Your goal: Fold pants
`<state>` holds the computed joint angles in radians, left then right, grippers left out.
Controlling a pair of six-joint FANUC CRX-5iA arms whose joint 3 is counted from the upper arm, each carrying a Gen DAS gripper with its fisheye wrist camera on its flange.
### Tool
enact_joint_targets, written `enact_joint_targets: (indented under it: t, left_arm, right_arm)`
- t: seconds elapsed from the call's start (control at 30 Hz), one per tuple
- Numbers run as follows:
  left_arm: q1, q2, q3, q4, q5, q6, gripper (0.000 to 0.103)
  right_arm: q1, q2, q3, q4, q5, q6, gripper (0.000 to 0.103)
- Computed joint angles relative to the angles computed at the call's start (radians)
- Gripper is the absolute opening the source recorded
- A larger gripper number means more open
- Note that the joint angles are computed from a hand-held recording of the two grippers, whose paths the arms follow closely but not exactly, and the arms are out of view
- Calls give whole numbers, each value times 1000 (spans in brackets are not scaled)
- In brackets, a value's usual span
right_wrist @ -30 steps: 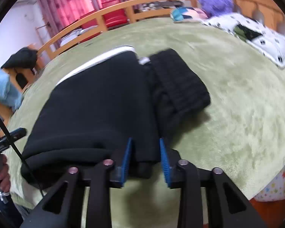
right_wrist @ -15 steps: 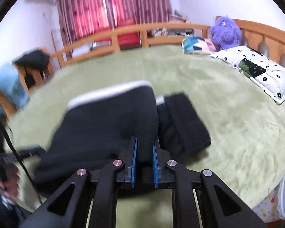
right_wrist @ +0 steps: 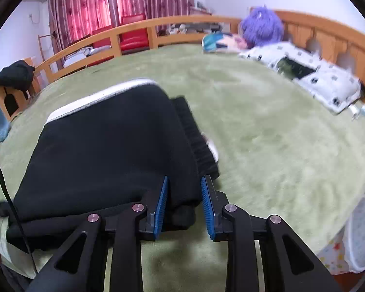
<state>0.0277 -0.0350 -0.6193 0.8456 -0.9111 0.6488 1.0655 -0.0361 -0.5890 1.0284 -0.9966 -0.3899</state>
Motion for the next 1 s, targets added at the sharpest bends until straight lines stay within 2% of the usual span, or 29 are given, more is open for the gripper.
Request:
enact_joint_targets:
  t: [0.07,0.13,0.17,0.23,0.27,0.33,0.4,0.5,0.53,0.57,0.6,0.7,0.8,0.9,1.0]
  left_arm:
    - [-13,-24,-40,40,45,-45,83]
    - [-14,-28,-9,-17,24,-7,82]
    - [-12,-34,-4,-23,19,-4,82]
    - [-13,-72,-18,-15,46,-30,82]
    - [-14,-86,-19,-26,61,-29,82]
    - [-7,-78,13,-62,38,-1,82]
    - [3,-59,48,-57,16,9,81]
    - [7,-56,81,-67,67,27,81]
    - [6,-50,88,-53,84,26,81]
    - [5,-38,96,-32,99,21,81]
    - [4,-11,121,-36,100,44,81]
    - [-3,88,204,-44,50,127,81]
    - [-35,153,261,-108,82,214,81]
    - [-46,205,283,-101,65,233,81]
    - [-73,225,292,-117,93,244,85]
  right_arm:
    - [7,-6,-8,54,1,-22,30]
    - [-4,3,-26,112,20,-35,39]
    - [-6,22,-16,100,15,-16,40]
    - [-14,74,32,-24,11,88,40]
    - [-28,79,23,-55,49,87,40]
    - [-33,57,-8,-42,85,58,40]
    - [-23,36,9,-76,54,123,40]
    - [-22,-28,-33,29,21,49,40]
    - [-35,-43,-39,54,30,40,50]
    - [-54,-50,-37,65,51,51,58]
    - [-88,-46,-25,61,91,89,74]
    - [-171,5,28,-11,188,188,75]
    - [-238,68,81,-135,288,299,76]
    - [-292,76,66,-166,425,329,85]
    - [-331,95,98,-357,543,484,86]
